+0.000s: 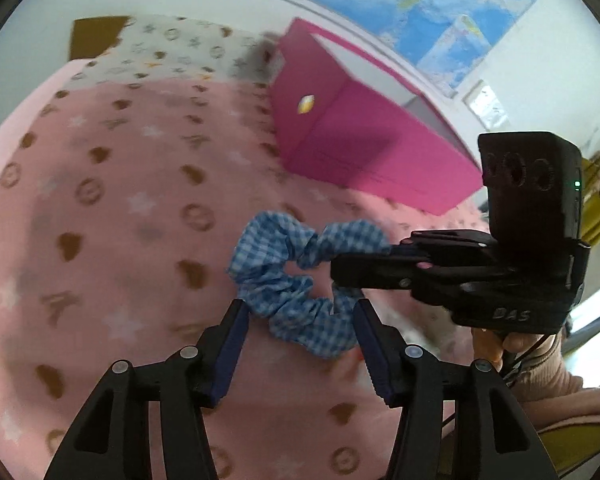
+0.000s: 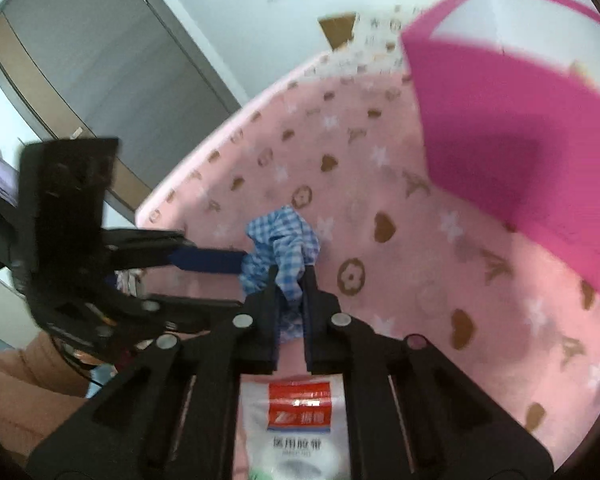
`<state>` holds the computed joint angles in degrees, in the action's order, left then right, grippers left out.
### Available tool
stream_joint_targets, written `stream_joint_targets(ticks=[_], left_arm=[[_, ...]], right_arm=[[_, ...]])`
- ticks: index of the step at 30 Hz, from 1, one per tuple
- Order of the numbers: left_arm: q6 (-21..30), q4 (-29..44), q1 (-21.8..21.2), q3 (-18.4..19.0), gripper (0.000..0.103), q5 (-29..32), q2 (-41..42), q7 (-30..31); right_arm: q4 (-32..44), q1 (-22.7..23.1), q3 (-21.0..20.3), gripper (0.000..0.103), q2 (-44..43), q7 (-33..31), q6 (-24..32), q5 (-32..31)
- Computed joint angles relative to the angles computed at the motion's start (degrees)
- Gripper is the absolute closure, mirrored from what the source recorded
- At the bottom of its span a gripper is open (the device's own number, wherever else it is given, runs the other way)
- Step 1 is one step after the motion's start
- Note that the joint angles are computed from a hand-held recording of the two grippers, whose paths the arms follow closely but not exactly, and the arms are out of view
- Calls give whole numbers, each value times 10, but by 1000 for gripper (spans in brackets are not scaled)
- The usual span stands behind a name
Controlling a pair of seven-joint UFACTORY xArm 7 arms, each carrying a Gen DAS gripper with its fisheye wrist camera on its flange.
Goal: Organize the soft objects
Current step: 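Grasp the blue gingham scrunchie with the right tool, then carry the scrunchie over the magenta box and open the right tool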
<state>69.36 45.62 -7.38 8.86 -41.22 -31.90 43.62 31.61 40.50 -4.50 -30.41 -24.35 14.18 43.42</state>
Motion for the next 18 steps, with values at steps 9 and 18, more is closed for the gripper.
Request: stream_joint_targets(ticks=[9, 18], left_arm=[[2, 55, -65, -26, 49, -94, 7, 36], [-50, 187, -120, -88, 49, -130, 106, 30]], right_arm=[[-75, -125, 60, 93, -203, 114, 19, -125], [-76, -204, 14, 93, -289, 164, 51, -230]])
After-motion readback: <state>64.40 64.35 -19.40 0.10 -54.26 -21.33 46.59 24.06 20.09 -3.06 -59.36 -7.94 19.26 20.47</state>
